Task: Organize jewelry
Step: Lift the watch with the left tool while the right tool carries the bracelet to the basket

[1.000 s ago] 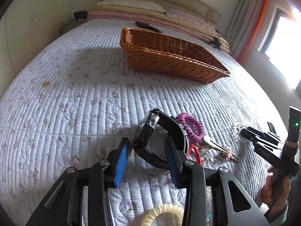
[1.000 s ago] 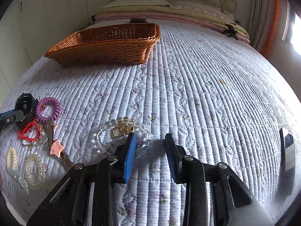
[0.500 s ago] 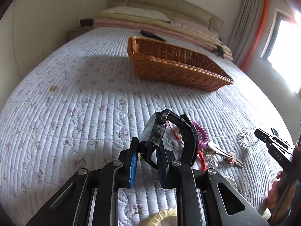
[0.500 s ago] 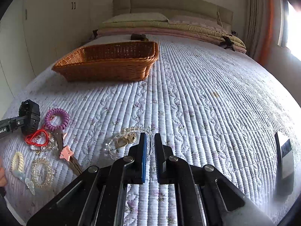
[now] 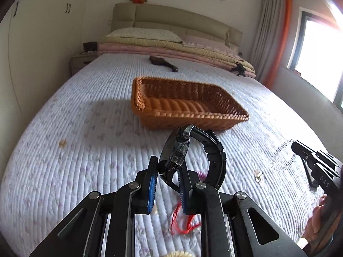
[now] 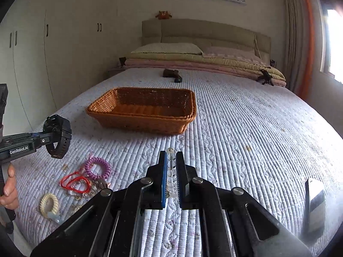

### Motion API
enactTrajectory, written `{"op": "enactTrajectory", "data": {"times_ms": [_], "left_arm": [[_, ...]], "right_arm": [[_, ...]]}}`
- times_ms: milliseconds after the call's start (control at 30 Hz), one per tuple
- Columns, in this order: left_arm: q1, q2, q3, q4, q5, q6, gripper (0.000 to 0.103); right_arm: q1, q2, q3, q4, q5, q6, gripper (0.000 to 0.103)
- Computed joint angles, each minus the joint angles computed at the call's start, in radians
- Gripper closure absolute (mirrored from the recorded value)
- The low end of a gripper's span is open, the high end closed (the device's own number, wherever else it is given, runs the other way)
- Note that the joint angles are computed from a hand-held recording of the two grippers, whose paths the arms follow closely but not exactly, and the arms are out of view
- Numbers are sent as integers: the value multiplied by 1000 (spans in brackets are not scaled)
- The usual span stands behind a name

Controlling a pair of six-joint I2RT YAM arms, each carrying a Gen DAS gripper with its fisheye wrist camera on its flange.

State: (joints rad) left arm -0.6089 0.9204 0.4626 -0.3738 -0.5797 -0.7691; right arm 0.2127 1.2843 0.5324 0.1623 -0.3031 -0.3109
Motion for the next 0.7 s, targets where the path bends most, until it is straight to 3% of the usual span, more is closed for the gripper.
{"op": "enactTrajectory", "data": {"times_ms": [200, 400, 567, 700], "left_arm": [[209, 147, 161, 96, 136, 201, 85], [392, 418, 347, 200, 286, 298, 85], [502, 688, 517, 231, 391, 333, 85], [542, 849, 636, 199, 412, 345, 85]], "right_arm": [[102, 110, 209, -10, 49, 50, 93], [186, 426, 542, -49, 113, 116, 93], [194, 744, 920, -242, 74, 178, 93], [192, 935, 1165, -394, 44, 219, 93]]}}
